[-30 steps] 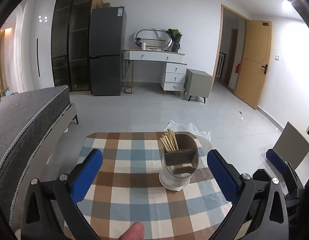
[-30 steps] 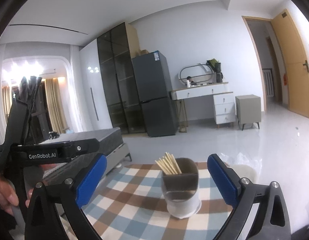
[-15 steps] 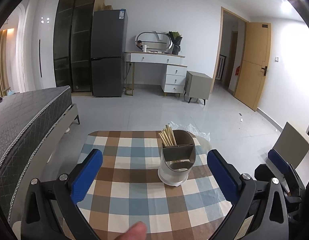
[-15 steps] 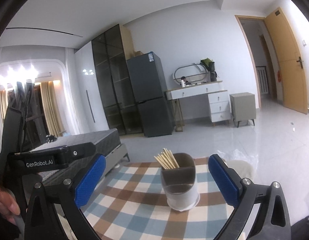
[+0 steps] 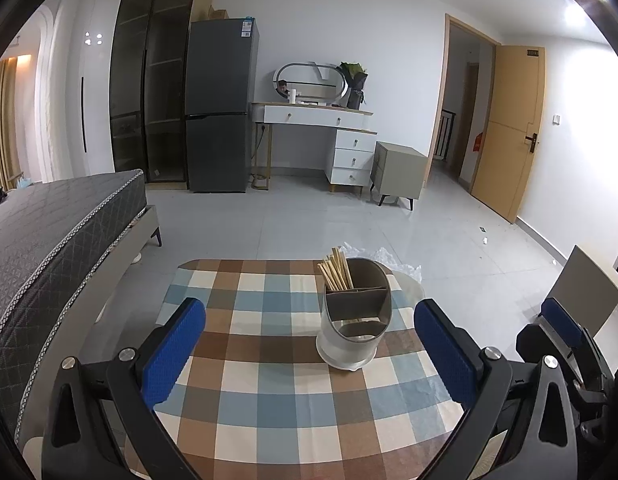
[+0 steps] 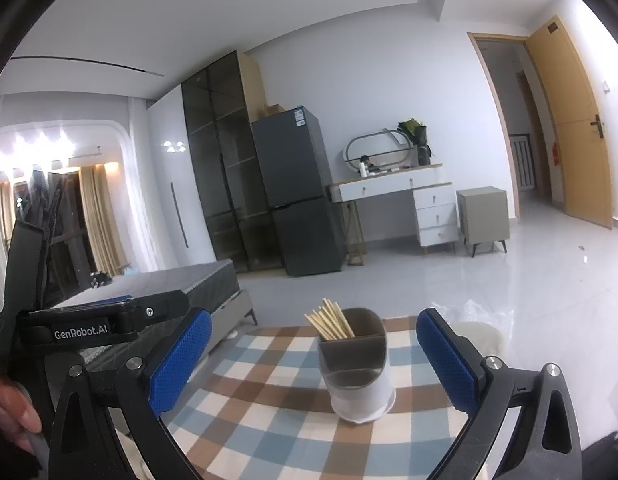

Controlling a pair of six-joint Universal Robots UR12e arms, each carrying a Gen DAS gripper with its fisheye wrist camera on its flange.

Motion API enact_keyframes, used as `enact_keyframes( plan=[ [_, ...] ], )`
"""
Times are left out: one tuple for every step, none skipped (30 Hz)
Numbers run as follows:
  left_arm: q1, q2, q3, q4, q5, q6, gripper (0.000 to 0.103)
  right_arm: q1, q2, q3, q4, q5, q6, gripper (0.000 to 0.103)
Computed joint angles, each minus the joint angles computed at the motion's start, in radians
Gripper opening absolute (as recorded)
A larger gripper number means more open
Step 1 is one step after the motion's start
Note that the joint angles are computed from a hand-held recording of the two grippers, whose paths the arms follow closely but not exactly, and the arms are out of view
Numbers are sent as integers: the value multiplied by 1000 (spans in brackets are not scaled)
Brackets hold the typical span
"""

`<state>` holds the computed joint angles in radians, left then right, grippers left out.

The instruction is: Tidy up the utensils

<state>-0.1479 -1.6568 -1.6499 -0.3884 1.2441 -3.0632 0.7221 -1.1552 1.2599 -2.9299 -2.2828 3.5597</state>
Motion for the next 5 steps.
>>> enact_keyframes(
  plan=[
    [-1,-1,-1,4,10,-3,101,0,-1,0,1,1,1,103],
    [-2,0,-2,8,14,-4,101,0,-1,1,2,3,2,103],
    [-2,0,-3,6,13,0,101,0,-1,0,3,1,2,103],
    [-4,0,-4,6,20,3,101,0,-2,1,7,2,6,103],
    [-4,0,-6,9,25,0,101,1,-1,0,9,2,8,103]
  ],
)
